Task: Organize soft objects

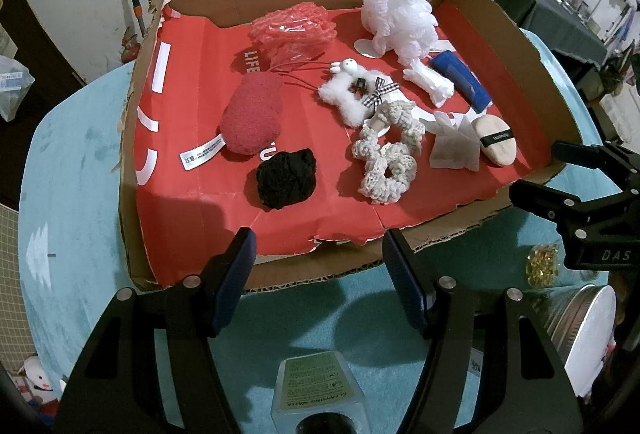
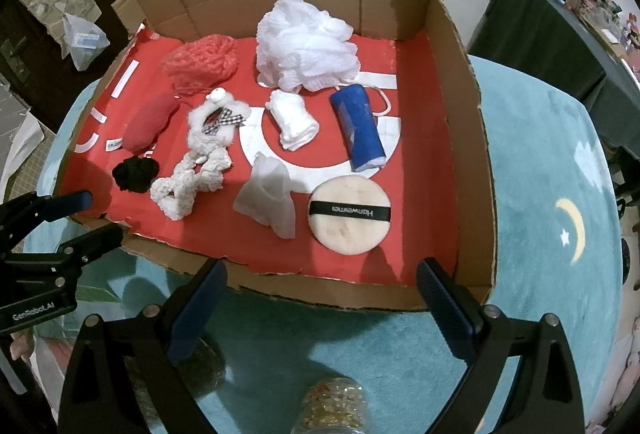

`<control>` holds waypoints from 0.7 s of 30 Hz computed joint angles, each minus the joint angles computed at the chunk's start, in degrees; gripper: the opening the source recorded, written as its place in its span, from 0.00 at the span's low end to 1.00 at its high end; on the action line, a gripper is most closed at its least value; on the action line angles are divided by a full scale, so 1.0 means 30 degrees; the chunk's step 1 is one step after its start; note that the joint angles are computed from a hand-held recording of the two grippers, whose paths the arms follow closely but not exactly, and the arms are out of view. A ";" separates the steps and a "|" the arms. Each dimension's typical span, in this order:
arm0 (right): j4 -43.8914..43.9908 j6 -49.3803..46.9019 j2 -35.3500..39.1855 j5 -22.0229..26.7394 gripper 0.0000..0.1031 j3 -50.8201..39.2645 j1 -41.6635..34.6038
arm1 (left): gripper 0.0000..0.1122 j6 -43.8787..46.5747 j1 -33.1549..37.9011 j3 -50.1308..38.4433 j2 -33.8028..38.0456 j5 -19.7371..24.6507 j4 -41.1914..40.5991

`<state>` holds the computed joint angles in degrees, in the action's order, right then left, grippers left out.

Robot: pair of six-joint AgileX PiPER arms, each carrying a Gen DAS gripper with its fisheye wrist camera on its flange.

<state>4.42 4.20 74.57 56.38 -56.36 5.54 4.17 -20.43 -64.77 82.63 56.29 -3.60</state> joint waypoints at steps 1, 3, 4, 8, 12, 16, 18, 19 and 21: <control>0.0055 -0.0115 0.0054 -0.0012 0.95 -0.0032 -0.0132 | 0.57 -0.0014 -0.0019 -0.0006 0.0010 -0.0007 -0.0011; 0.0046 -0.0060 -0.0025 -0.0027 0.95 0.0058 -0.0085 | 0.57 -0.0013 -0.0036 -0.0025 0.0024 0.0000 0.0012; 0.0059 -0.0079 -0.0043 -0.0057 0.95 0.0095 -0.0095 | 0.57 0.0001 -0.0026 -0.0039 0.0033 0.0008 0.0002; 0.0133 -0.0234 0.0016 -0.0054 0.95 0.0045 -0.0196 | 0.57 0.0010 -0.0015 -0.0006 0.0010 -0.0002 -0.0019; 0.0051 -0.0155 0.0036 -0.0025 0.95 -0.0001 -0.0160 | 0.57 -0.0033 -0.0050 -0.0011 -0.0001 0.0004 0.0054; 0.0054 -0.0103 -0.0035 -0.0029 0.95 0.0026 -0.0124 | 0.57 -0.0077 -0.0077 0.0002 -0.0017 0.0007 0.0078; 0.0103 -0.0238 -0.0065 0.0010 0.95 -0.0008 -0.0210 | 0.57 0.0082 -0.0074 -0.0021 -0.0025 0.0024 0.0051; 0.0065 -0.0190 -0.0074 0.0017 0.95 -0.0017 -0.0156 | 0.57 0.0100 -0.0087 0.0002 -0.0066 0.0004 0.0067; 0.0068 -0.0314 -0.0119 0.0079 0.95 -0.0084 -0.0258 | 0.57 0.0224 -0.0019 0.0059 -0.0167 -0.0065 -0.0090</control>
<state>4.63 3.26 74.22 56.62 -56.62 4.76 4.85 -20.49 -64.60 82.13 56.10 -3.87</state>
